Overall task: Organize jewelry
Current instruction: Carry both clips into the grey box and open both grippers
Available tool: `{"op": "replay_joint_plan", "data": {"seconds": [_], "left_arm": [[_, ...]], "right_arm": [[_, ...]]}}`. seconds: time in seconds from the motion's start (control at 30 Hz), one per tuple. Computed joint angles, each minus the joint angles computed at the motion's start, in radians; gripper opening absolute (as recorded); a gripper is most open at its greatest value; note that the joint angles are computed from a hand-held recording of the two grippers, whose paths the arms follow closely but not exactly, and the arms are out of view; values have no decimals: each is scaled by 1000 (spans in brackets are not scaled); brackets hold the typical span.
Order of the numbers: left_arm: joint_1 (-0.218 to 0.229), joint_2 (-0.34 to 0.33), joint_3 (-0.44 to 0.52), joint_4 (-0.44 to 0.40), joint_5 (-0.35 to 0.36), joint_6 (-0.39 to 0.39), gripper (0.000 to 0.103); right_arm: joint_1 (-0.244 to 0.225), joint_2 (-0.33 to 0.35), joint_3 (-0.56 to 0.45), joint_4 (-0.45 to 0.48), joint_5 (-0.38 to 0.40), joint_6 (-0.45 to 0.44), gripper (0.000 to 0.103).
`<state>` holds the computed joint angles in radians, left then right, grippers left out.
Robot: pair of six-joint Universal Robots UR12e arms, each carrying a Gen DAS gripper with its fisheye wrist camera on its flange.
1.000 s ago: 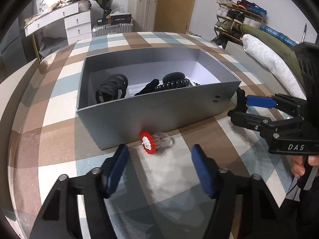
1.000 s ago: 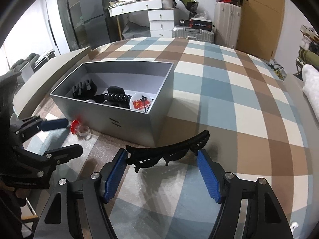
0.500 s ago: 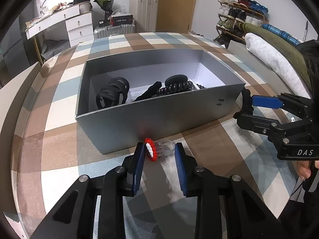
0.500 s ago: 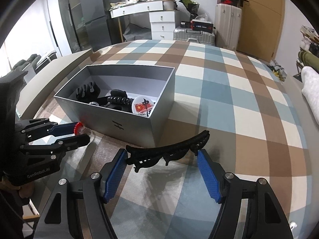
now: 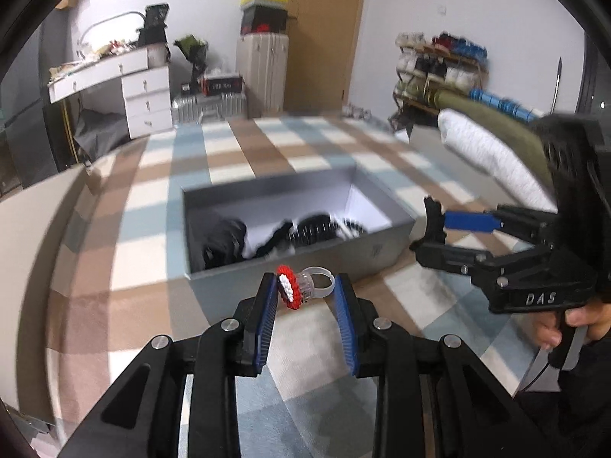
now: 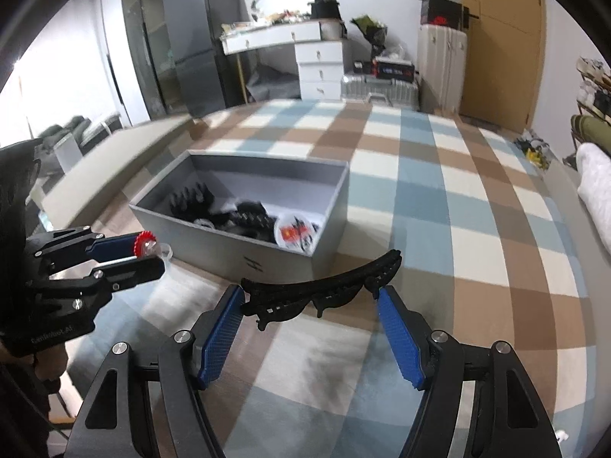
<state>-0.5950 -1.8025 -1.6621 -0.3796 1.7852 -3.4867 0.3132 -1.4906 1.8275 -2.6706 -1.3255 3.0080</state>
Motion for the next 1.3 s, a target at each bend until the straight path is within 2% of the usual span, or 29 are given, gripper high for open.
{"op": "replay_joint_plan", "data": {"seconds": [0.17, 0.43, 0.6, 0.77, 1.07, 1.3], "left_arm": [[4, 3, -3, 31, 27, -14, 24], [19, -7, 6, 13, 30, -35, 24], [28, -33, 44, 9, 33, -35, 24], [35, -50, 63, -25, 45, -24, 24], [39, -61, 75, -71, 52, -52, 24], [32, -66, 88, -90, 67, -41, 25]], "right_arm": [[-7, -6, 5, -49, 69, 9, 72], [-13, 36, -47, -21, 179, 43, 72], [-18, 70, -85, -15, 240, 78, 72], [-15, 97, -120, 27, 277, 81, 72], [-5, 124, -147, 70, 242, 73, 72], [4, 133, -160, 86, 209, 59, 72]]}}
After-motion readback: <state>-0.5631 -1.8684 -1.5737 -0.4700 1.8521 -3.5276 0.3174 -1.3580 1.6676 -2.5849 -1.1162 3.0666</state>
